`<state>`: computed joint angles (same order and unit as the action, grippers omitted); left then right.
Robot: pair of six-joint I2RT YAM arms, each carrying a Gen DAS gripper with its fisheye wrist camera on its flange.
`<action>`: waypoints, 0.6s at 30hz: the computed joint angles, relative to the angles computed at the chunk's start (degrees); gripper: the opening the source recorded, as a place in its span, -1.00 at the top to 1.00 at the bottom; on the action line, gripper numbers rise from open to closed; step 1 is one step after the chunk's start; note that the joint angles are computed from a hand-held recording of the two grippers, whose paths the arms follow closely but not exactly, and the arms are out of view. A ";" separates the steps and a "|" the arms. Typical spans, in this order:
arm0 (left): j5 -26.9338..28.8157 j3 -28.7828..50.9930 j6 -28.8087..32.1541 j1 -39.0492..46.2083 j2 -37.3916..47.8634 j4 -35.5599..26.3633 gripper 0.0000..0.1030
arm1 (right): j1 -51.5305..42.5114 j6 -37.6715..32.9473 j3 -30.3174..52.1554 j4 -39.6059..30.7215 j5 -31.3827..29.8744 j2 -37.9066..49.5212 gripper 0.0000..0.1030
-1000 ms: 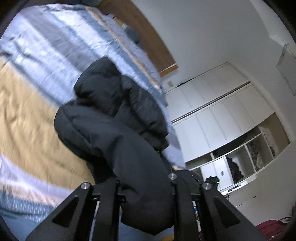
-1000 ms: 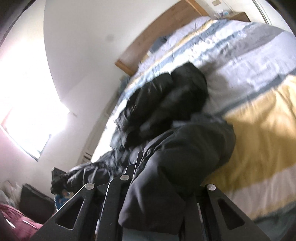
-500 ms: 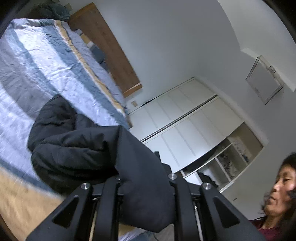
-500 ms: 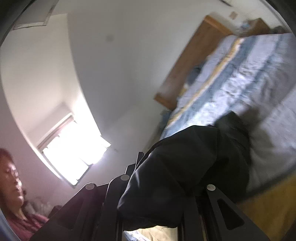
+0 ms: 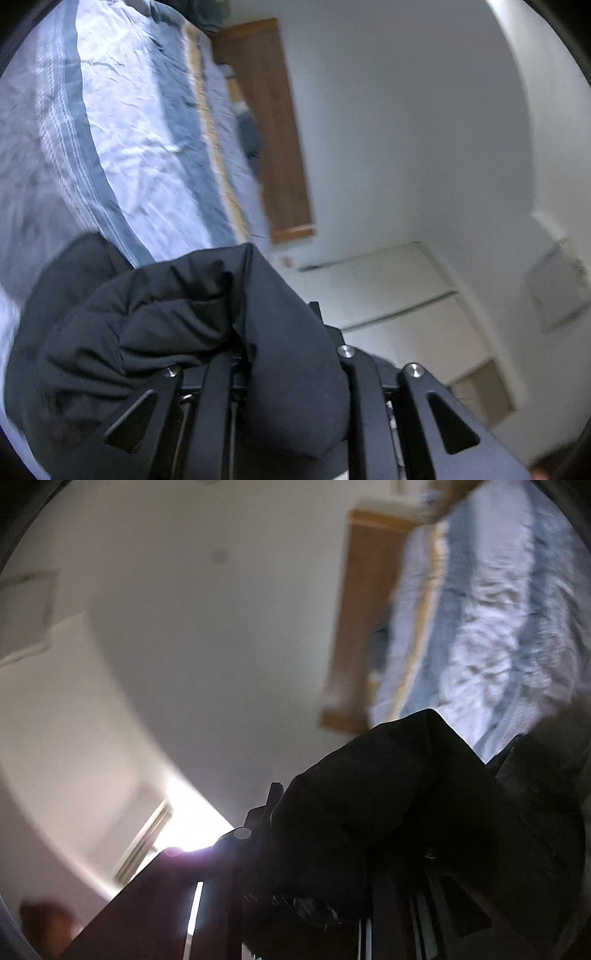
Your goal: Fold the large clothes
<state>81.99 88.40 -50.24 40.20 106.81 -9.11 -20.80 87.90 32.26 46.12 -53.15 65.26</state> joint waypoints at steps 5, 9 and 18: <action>-20.71 25.49 19.88 -9.34 19.62 -26.84 0.72 | 7.72 -19.90 16.91 -26.10 14.15 15.42 0.59; -27.28 36.58 23.52 -12.22 31.35 -35.83 0.68 | 10.79 -28.28 25.27 -38.41 21.11 26.01 0.61; -22.52 32.08 24.02 -11.65 31.88 -31.56 0.55 | 12.55 -32.27 25.02 -37.95 22.70 32.51 0.69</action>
<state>59.48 120.48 -26.22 28.55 138.69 -40.67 -8.25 55.63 57.28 8.18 -30.44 97.77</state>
